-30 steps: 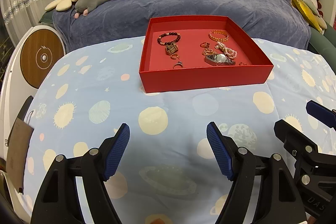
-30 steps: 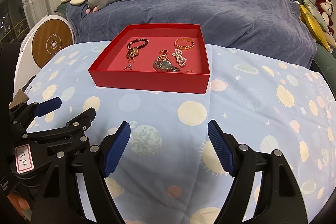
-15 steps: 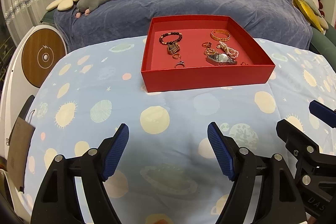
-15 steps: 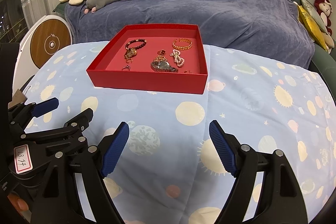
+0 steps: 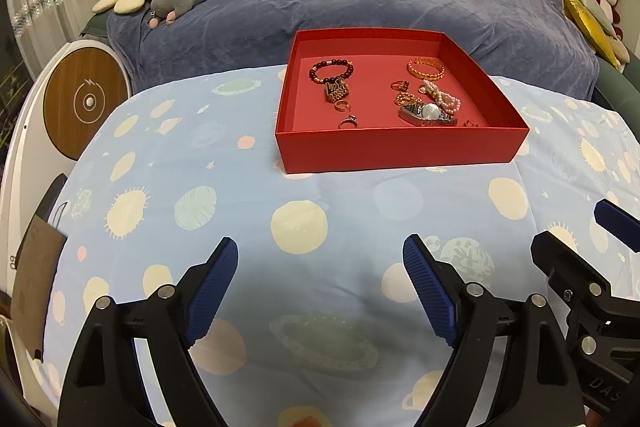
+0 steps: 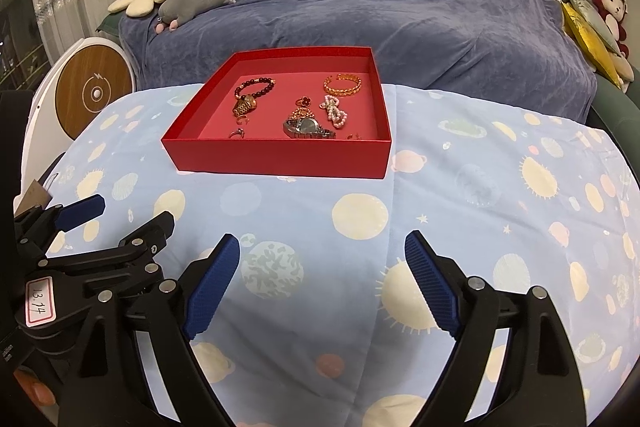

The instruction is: Organize jewelry

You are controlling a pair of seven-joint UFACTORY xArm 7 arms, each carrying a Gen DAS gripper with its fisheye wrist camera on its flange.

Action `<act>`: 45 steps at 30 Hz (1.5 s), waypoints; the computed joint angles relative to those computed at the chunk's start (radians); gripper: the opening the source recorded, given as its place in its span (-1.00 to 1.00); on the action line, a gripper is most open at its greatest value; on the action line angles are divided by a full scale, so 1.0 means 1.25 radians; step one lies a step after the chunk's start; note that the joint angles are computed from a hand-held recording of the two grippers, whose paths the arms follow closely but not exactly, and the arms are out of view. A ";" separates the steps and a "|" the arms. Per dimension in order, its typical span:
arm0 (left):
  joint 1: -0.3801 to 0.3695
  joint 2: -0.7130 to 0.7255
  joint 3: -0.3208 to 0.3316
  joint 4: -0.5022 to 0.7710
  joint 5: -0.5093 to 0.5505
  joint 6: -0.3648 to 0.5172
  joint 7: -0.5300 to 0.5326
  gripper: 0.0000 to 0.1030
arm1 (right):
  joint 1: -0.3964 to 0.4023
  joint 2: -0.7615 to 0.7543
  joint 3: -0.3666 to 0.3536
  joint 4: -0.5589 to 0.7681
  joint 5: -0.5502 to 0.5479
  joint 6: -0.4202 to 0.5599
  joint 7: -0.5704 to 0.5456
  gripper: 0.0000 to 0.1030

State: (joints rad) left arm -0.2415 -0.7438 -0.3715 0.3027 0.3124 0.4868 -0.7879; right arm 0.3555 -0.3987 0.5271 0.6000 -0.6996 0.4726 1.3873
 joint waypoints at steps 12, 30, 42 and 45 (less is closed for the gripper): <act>-0.012 0.010 0.024 -0.005 -0.032 -0.004 0.014 0.75 | -0.008 0.002 0.011 0.001 -0.018 0.007 0.033 0.77; 0.000 0.005 0.004 -0.005 -0.007 -0.001 -0.004 0.75 | 0.012 0.013 -0.003 0.006 -0.040 0.022 0.050 0.80; -0.005 0.001 0.012 -0.009 -0.013 -0.002 -0.002 0.75 | 0.014 0.013 -0.006 0.005 -0.041 0.021 0.054 0.80; -0.001 -0.004 0.005 -0.012 -0.009 -0.003 -0.008 0.76 | 0.015 0.013 -0.006 0.004 -0.041 0.020 0.053 0.80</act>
State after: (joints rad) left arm -0.2425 -0.7490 -0.3652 0.2882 0.3009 0.4826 -0.7983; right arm 0.3740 -0.3829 0.5194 0.6055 -0.7506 0.4975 1.4540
